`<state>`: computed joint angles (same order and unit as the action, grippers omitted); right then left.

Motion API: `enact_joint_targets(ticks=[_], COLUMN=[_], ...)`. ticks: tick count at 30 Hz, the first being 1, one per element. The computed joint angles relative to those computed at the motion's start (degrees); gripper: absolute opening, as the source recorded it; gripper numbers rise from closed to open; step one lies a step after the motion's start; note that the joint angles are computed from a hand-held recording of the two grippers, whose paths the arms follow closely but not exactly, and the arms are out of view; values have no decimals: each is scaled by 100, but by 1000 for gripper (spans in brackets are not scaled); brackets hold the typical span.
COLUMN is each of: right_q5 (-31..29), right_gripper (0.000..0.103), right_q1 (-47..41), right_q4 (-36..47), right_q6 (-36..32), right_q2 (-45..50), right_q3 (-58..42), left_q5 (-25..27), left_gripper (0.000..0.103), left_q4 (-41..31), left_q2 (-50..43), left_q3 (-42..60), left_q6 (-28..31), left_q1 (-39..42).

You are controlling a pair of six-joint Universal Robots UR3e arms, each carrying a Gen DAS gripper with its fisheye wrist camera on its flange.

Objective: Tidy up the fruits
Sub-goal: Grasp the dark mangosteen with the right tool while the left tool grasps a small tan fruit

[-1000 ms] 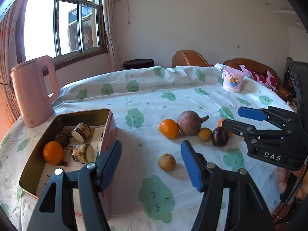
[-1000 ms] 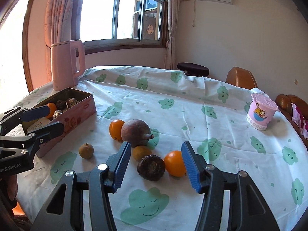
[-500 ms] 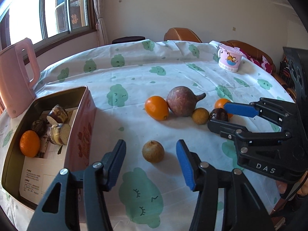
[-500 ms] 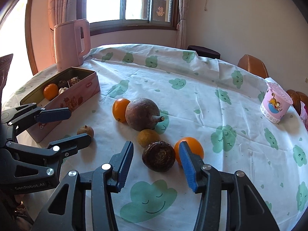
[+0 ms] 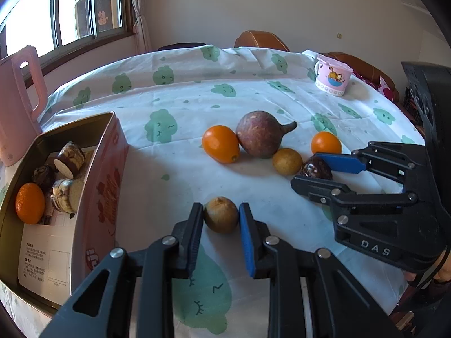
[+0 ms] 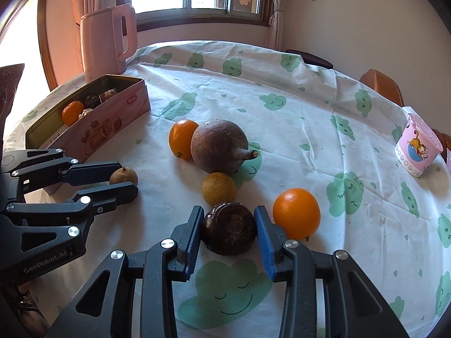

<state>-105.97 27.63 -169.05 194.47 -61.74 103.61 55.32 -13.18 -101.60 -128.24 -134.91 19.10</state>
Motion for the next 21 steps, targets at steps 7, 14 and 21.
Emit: enact_joint_targets(ticks=[7, 14, 21], right_q5=[-166, -416, -750], right_gripper=[39, 39, 39], right_q1=[95, 223, 377], right_q4=[-254, -711, -1067], right_q6=[-41, -69, -121], right_q2=[-10, -55, -36], right_q3=[72, 247, 324], left_q5=[-154, -428, -595], left_gripper=[27, 27, 27], left_q4=[805, 1300, 1762], left_q2=[142, 204, 231], left_q3=[-469, -747, -989], left_q6=[-81, -211, -322], left_q1=[134, 359, 494])
